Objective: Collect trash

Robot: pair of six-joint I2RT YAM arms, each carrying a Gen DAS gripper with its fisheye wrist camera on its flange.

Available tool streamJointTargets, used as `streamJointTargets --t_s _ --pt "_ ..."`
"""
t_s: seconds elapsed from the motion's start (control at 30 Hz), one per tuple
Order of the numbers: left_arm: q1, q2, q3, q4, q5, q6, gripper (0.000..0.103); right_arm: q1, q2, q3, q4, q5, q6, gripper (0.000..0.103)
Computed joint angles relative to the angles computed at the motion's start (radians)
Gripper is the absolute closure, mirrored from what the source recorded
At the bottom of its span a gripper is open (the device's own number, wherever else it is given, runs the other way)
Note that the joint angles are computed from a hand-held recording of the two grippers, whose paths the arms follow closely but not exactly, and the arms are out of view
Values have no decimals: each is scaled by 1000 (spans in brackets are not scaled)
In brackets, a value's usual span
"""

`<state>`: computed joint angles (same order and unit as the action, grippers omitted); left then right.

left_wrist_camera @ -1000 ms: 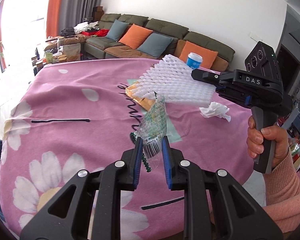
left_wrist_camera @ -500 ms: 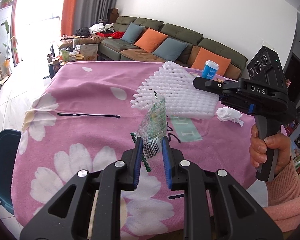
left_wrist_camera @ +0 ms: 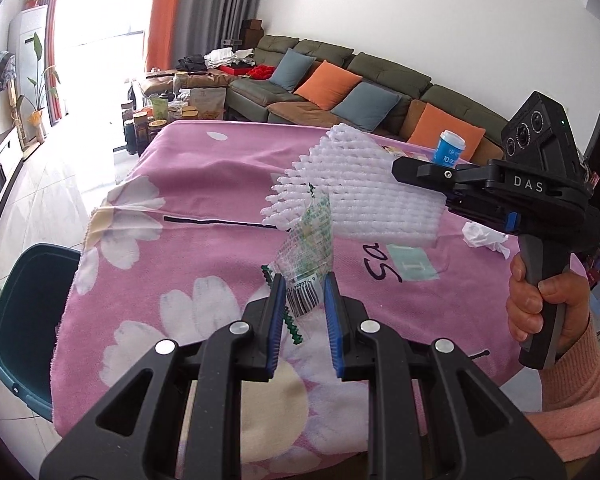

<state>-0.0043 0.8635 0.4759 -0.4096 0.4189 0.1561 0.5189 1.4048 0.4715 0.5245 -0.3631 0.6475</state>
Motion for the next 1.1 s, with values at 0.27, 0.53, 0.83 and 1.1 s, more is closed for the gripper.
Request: streamJointTargets --t_s 0.27,0.53,0.83,1.1 --pt "127 -6 5 -32 39 53 83 46 78 85 -6 -9 -1 91" --pt "270 10 22 -53 99 117 83 91 163 195 -45 -23 -22 91" --pt "379 10 38 -84 138 164 83 127 234 292 -73 -29 -29 91" --pt "454 29 46 -82 157 189 83 153 299 385 -107 -40 -42 91"
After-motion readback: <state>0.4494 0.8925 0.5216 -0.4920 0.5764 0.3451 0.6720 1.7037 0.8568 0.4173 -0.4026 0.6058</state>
